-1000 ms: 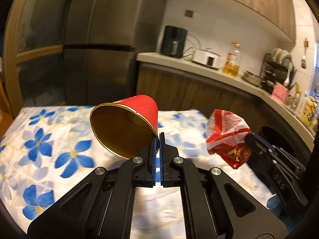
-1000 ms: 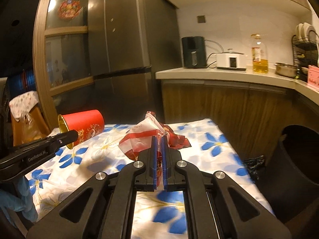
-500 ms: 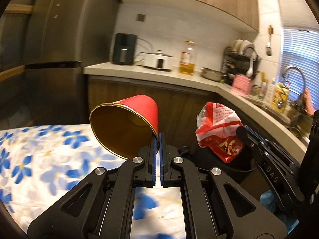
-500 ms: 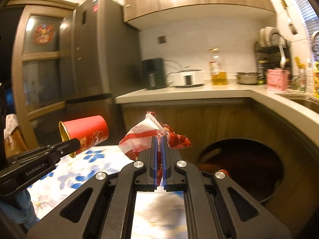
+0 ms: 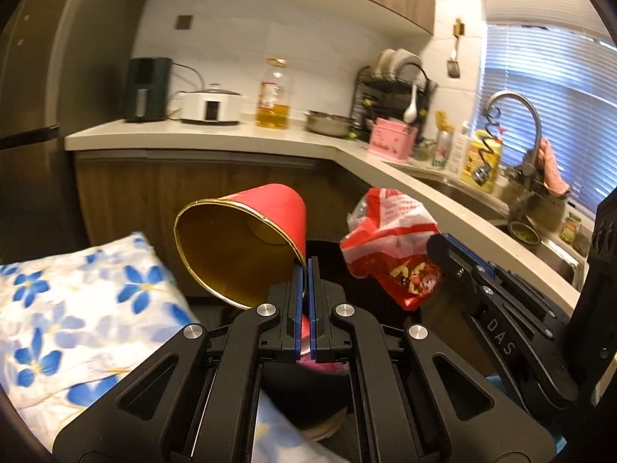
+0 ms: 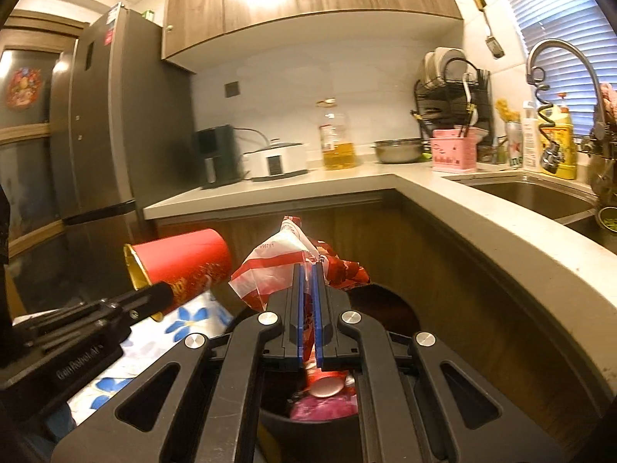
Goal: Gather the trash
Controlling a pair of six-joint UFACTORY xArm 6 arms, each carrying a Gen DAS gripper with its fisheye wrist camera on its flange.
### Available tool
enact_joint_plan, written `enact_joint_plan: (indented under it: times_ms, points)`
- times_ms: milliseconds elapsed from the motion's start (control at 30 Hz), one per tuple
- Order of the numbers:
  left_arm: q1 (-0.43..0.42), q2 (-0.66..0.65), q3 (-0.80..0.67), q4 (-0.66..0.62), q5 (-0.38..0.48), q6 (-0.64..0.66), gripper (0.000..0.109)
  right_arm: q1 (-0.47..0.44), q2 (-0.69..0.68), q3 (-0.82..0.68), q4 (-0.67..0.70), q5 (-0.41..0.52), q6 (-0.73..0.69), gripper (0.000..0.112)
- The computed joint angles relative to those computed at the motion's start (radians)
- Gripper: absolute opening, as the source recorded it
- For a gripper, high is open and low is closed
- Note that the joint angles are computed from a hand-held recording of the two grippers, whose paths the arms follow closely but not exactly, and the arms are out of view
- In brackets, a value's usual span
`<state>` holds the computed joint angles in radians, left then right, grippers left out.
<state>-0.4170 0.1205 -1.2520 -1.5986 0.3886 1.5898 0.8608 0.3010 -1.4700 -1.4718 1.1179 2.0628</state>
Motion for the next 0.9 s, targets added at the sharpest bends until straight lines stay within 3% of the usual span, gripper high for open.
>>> enact_joint_plan:
  times_ms: [233,300,333,400,500,567,600,733,900]
  points:
    - [-0.04,0.092,-0.069,0.041,0.01,-0.04,0.002,-0.047,-0.02,0.051,0.017,-0.04,0.016,0.007]
    - [-0.044,0.113,-0.081,0.063,0.004,-0.06,0.005,-0.066,-0.024,0.063,0.031,-0.067,0.022,0.024]
    - [-0.05,0.125,-0.086,0.091,-0.017,-0.085,0.009,-0.07,-0.025,0.068,0.037,-0.069,0.026,0.037]
    - [-0.048,0.138,-0.089,0.12,-0.037,-0.117,0.037,-0.069,-0.028,0.079,0.043,-0.06,0.03,0.041]
    - [-0.035,0.129,-0.07,0.08,-0.072,-0.121,0.064,-0.067,-0.039,0.094,0.062,-0.048,0.028,0.048]
    - [-0.025,0.103,-0.043,0.043,-0.097,-0.099,0.072,-0.055,-0.039,0.092,0.067,-0.037,0.014,0.059]
    - [-0.027,0.087,-0.026,0.017,-0.151,-0.082,0.078,-0.047,-0.035,0.085,0.072,-0.025,0.003,0.062]
    - [-0.007,0.003,0.052,-0.131,-0.24,0.048,0.087,-0.013,-0.017,0.051,0.08,-0.028,-0.034,0.082]
    - [0.037,-0.113,0.13,-0.435,-0.375,0.32,0.097,0.035,0.03,-0.03,0.106,-0.033,-0.103,0.091]
